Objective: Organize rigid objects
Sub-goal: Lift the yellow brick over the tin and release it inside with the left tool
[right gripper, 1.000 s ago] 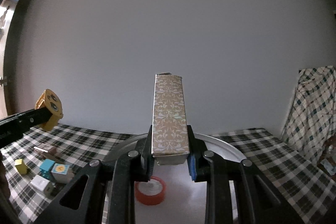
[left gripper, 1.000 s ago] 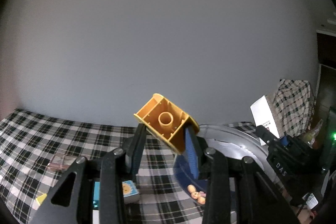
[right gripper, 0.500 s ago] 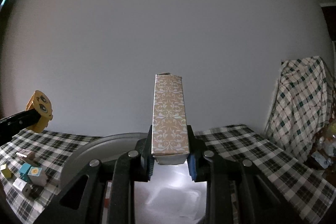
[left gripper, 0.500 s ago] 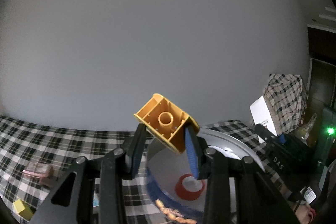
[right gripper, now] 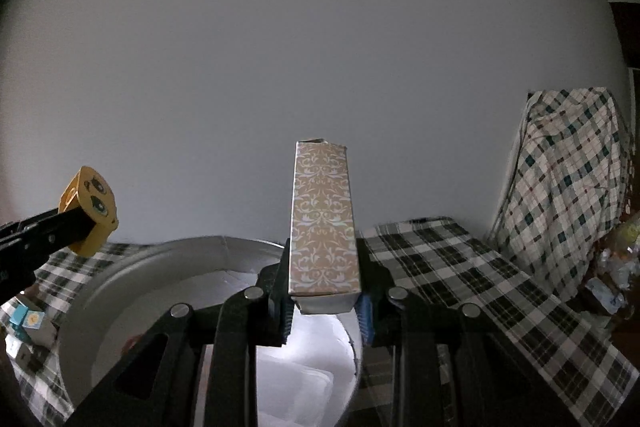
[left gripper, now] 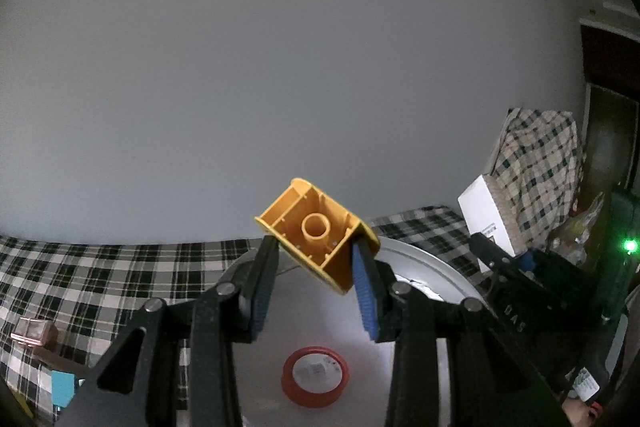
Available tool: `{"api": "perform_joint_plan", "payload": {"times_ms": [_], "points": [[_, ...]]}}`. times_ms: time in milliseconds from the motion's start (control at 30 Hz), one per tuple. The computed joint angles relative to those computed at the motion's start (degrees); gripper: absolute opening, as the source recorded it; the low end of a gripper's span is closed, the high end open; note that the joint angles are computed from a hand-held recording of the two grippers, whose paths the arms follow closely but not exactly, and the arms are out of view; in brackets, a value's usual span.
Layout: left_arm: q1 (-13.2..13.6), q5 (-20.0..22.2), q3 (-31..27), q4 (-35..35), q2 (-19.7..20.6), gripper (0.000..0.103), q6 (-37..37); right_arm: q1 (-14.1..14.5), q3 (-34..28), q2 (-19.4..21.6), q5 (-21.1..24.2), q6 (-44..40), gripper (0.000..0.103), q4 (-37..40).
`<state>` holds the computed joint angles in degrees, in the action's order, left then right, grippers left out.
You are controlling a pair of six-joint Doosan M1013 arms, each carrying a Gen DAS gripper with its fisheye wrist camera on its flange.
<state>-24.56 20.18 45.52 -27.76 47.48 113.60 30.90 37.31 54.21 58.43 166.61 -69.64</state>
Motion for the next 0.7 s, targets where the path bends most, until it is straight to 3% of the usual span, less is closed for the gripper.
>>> {"api": "perform_joint_plan", "payload": {"times_ms": [233, 367, 700], "points": [[-0.89, 4.88, -4.67, 9.69, 2.38, 0.036, -8.36, -1.22, -1.02, 0.27, -0.43, -3.47, 0.028, 5.76], [-1.21, 9.69, -8.71, 14.10, 4.29, 0.036, -13.15, -2.00, -0.95, -0.04, -2.06, -4.22, 0.028, 10.31], [-1.76, 18.59, -16.08, 20.23, 7.92, 0.036, -18.54, -2.14, -4.28, 1.65, -0.67, -10.18, 0.028, 14.73]]}}
